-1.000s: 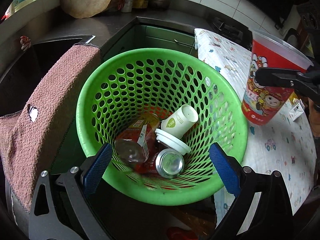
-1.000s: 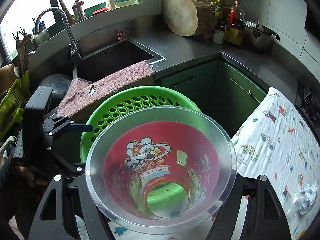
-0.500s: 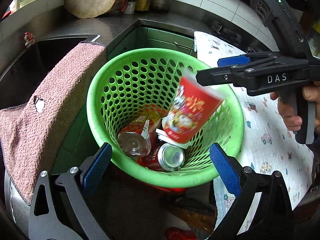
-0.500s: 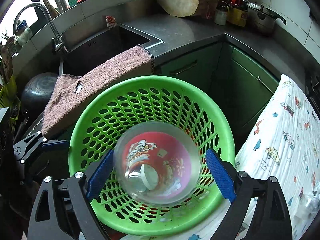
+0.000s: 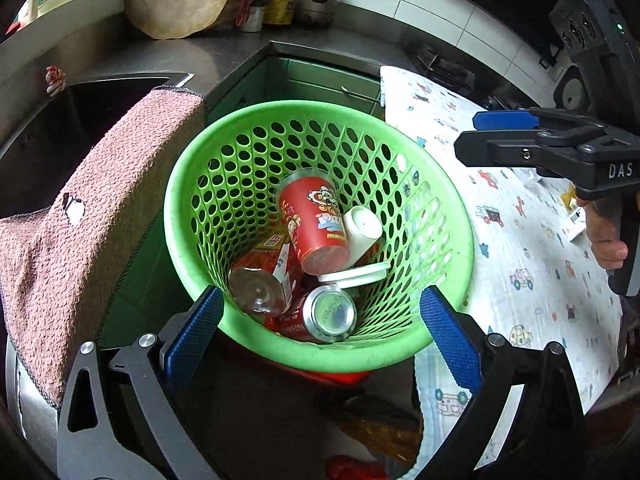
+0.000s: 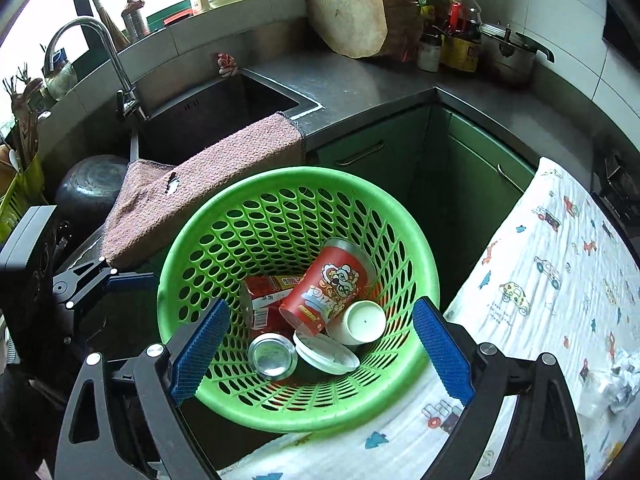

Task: Collect trash
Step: 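Move the right tool to the yellow plastic bag and grasp it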

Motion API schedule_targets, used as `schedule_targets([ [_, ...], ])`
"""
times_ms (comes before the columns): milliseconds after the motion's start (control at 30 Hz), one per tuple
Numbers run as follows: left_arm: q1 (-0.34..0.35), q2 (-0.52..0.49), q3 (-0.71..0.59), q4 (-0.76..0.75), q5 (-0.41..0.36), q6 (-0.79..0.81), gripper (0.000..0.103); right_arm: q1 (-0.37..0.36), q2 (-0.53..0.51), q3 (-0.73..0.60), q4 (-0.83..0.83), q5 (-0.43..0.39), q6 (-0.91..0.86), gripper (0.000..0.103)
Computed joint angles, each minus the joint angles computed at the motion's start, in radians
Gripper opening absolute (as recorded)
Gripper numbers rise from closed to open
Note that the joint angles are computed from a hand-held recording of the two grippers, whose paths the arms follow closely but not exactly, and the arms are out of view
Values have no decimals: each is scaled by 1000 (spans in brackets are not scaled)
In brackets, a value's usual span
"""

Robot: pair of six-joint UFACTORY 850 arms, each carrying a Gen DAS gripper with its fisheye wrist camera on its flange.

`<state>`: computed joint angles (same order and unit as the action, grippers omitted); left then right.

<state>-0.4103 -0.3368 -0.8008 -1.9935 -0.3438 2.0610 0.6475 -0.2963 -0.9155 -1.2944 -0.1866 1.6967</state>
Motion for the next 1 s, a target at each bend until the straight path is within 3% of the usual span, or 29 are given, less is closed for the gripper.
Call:
schedule_targets([
  [300,-48,23,3,-5,-6,4,98,21,207,237,-293,-63,422,91],
  [533,-121,30,-8,-2,1,-3,98,22,399,439,-180,-161,419,92],
  [800,-228,19,-53,15,32,-31,98,-35,760,659,149,-291,160,92],
  [900,-271,6,-77,16,44,-44,98,-104,916,719,284,-335,-7,92],
  [1000,-309,-15,-111,63,57,-104,98,-218,1046,756,411,-368,-209,92],
])
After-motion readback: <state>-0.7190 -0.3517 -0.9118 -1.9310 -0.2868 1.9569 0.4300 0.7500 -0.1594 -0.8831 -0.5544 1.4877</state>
